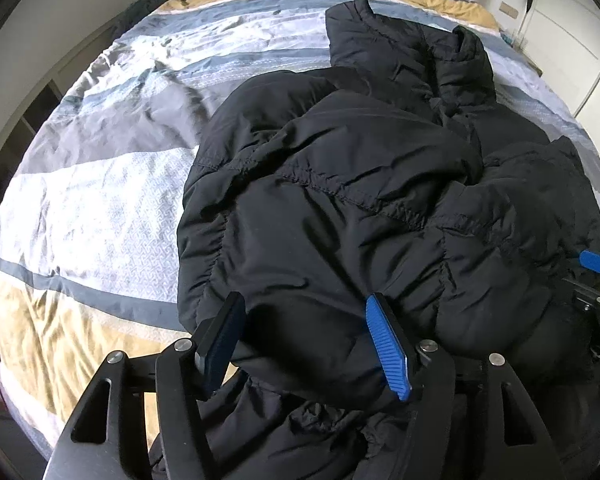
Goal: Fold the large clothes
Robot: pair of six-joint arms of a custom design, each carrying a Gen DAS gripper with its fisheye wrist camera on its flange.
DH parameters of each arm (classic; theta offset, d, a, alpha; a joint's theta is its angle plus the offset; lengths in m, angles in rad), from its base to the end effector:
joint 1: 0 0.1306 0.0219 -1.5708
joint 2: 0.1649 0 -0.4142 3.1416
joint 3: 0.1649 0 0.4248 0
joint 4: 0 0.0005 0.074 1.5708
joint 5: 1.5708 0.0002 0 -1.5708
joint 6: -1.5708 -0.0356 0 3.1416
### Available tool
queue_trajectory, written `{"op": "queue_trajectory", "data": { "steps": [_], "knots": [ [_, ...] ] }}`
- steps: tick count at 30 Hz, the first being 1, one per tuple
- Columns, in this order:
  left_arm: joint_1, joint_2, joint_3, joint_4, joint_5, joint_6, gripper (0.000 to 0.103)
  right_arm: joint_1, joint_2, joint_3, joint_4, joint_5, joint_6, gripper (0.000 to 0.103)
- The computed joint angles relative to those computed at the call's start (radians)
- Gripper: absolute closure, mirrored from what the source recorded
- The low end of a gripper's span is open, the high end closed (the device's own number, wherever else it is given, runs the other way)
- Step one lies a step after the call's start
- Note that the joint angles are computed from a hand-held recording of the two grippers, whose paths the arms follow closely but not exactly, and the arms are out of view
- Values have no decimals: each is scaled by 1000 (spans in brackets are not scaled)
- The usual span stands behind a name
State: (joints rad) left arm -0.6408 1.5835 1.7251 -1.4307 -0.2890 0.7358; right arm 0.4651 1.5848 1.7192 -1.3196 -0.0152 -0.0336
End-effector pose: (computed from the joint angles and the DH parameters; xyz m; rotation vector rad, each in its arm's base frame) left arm 0.4430 -0.3184 0.4943 -0.1867 2.7362 0.0612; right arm 0.4984 0.2501 0.4935 -0.5965 2.7025 0.1537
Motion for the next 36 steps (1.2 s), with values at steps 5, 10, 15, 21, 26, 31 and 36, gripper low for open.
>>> {"op": "queue_trajectory", "data": {
  "steps": [5, 10, 15, 21, 26, 31, 36],
  "knots": [
    [-5, 13, 19, -29, -14, 9, 39, -8, -5, 1, -4, -7, 10, 37],
    [-12, 23, 37, -55, -30, 18, 38, -13, -10, 2, -5, -17, 15, 37],
    [-21, 35, 54, -81, -47, 27, 36, -19, -25, -8, 1, -17, 18, 37],
    [-27, 45, 73, -108, -61, 35, 33, -39, -40, -15, 1, -25, 13, 37],
    [-24, 59, 111, -136, -77, 16, 30, -64, -46, 7, -2, -41, 16, 37],
    [0, 87, 186, -149, -88, -7, 29, -101, -17, 88, -5, -48, 25, 37],
    [91, 131, 307, -105, -37, -67, 23, -148, 59, 222, -9, -64, 37, 37]
  ]
}}
